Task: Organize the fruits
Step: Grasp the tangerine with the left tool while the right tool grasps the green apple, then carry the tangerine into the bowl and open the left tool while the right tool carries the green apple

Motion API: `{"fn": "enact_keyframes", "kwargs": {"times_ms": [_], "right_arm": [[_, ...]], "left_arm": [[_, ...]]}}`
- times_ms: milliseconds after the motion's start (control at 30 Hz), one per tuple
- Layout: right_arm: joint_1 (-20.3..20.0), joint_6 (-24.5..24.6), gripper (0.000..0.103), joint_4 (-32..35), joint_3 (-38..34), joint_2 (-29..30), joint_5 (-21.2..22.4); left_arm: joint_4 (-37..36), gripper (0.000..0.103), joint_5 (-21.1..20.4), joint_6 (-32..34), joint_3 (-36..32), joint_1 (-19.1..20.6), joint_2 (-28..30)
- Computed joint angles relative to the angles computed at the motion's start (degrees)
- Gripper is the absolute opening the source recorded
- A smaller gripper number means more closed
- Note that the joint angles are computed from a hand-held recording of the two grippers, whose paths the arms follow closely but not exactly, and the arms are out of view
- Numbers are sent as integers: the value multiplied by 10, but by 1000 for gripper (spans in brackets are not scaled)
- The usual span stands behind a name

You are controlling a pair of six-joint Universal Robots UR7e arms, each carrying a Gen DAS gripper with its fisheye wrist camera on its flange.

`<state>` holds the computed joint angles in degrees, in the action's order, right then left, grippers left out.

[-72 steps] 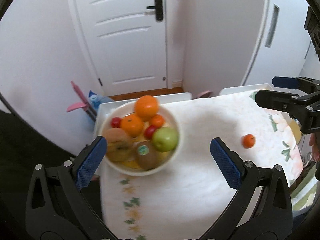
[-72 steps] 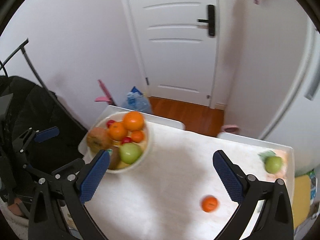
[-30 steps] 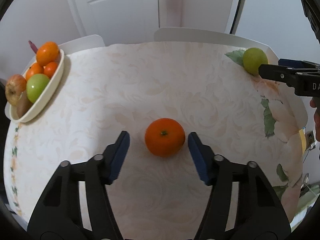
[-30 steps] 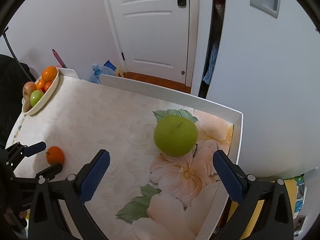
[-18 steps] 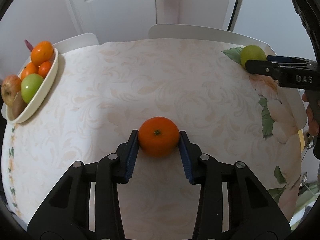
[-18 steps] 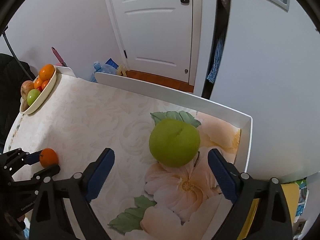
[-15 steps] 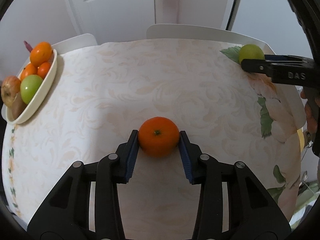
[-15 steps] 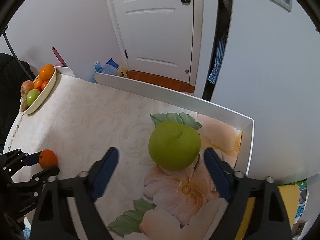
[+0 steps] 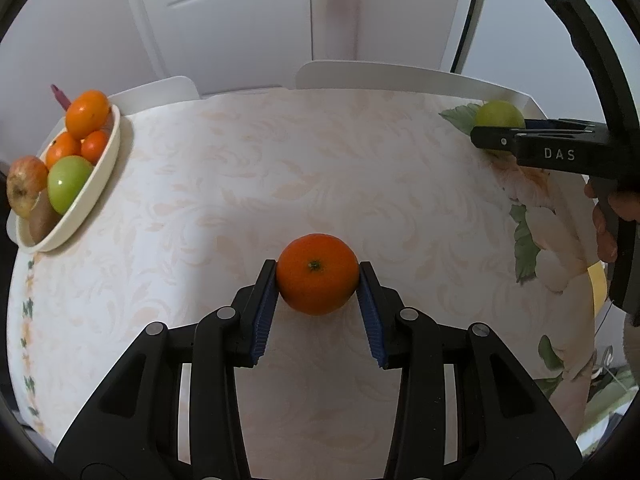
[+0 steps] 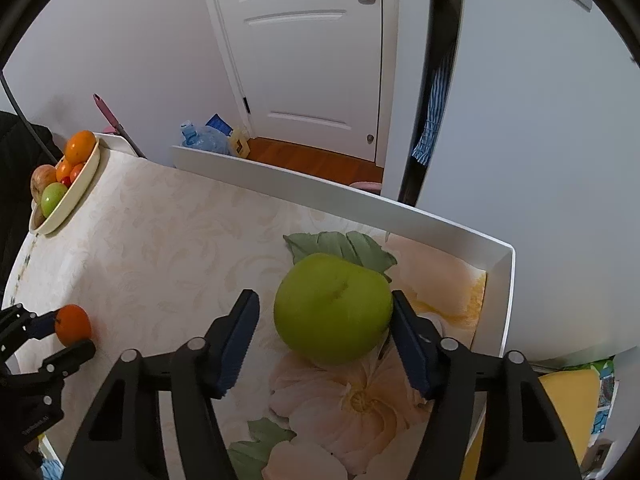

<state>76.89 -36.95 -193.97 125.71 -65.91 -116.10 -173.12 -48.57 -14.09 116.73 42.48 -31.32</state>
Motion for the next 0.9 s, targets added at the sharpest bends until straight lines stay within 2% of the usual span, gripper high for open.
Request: {"fn": "enact_keyframes", "kwargs": {"times_ms": [100, 467, 900], "right_arm": [[2, -6, 51, -17, 1, 5, -7], [17, 0, 50, -18, 15, -10, -6], [100, 48, 50, 23, 18, -23, -22]], "left_arm": [[0, 44, 2, 0, 3, -2, -5], [-10, 44, 9, 7, 20, -9, -36], [-14, 44, 44, 29, 58, -13, -129]]}}
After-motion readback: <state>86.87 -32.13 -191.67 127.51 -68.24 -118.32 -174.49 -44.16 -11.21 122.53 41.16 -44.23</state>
